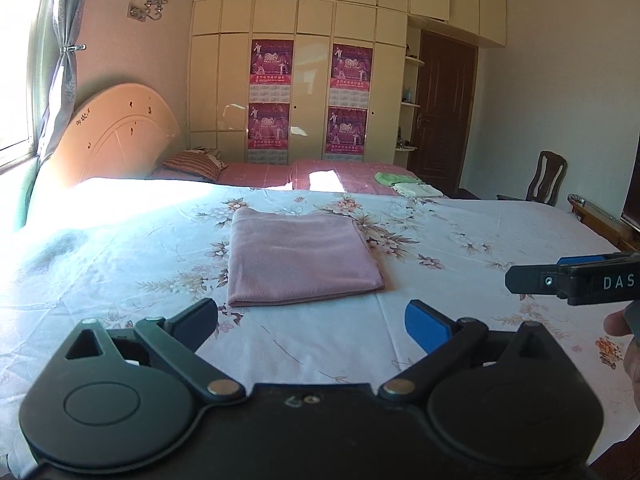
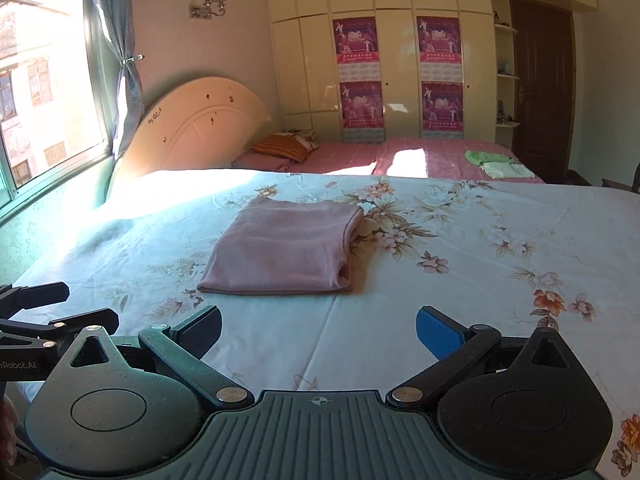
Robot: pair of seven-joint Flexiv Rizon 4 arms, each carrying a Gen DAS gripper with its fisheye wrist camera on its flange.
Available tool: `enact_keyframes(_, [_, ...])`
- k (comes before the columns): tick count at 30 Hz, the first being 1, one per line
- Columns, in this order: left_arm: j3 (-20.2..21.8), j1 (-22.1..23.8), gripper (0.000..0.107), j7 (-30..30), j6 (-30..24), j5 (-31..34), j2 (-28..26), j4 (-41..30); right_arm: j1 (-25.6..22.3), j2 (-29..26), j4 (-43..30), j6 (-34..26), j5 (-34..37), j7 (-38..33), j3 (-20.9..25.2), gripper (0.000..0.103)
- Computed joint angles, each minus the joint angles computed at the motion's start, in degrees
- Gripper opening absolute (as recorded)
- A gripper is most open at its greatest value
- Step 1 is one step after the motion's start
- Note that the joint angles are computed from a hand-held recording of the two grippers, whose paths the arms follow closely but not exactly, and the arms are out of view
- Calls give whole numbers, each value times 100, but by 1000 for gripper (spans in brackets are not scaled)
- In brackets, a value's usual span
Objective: Fold small clothes
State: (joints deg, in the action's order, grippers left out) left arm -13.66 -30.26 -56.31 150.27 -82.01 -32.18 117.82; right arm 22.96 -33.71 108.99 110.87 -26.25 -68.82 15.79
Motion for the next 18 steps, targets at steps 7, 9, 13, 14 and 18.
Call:
enact_keyframes(7, [-121,-322,102,-77,318,-25,179,124,573,732,859,383,610,-296,-451,102])
enact_keyframes(9, [-143,-398,102,58,412,-51,137,37,957,929,1089,513,1011,-621,-772,102])
enact_keyframes(13, [-174,-475,102,170,520,27,69,-83,1092,1133,1324,604,1439,-1006,-852,102])
enact_keyframes(14, [-178,-492,102,181,537,62,57,-101,1062,1166,1358,612,1499,-1030,-819,102])
enact_keyframes(18, [-197,-526,102,359,581,144,-28,-243,1121,1290,1446,665,1843,-1196,-850,102])
